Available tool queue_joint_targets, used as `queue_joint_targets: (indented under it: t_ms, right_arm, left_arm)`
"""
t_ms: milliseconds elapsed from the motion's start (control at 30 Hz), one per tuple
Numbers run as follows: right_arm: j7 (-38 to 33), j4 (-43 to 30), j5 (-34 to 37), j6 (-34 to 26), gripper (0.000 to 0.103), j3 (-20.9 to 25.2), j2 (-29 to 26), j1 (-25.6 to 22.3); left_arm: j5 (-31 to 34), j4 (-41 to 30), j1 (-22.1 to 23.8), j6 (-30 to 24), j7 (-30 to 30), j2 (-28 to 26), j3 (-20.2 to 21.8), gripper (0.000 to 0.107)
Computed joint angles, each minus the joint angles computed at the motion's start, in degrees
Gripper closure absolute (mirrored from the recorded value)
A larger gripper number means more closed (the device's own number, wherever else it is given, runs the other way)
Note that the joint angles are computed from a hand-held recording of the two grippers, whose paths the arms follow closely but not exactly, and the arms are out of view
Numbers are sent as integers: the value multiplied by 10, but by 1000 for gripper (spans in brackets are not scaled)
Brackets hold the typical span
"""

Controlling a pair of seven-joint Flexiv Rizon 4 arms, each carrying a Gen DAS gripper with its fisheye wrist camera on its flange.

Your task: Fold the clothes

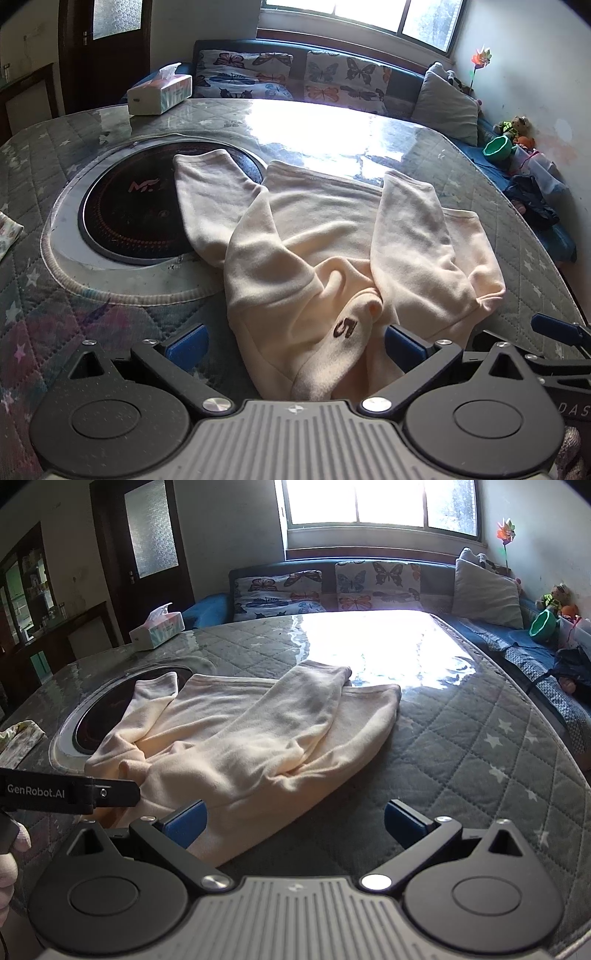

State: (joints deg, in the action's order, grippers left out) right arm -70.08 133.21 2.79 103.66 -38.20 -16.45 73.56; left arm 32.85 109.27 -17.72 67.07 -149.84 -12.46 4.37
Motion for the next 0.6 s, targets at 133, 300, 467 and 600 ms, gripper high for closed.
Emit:
queue_joint_targets:
  t_ms: [133,300,467,600]
  right_arm:
    - [3,-17,-12,-4,0,33,-5,-36]
    - [7,-54,-31,-8,0,83,-22,-95]
    - [19,-103,-64,-24,0,143,-50,-171]
    - [35,-142,-95,-37,1,183,-76,-222]
  left_arm:
    - [-7,-5,5,2,14,-4,-1,4]
    - [-18,-15,11,6,34,-12,2,4]
    - [-37,-26,17,9,64,-25,5,4]
    - [-58,-37,24,11,95,-38,8,4]
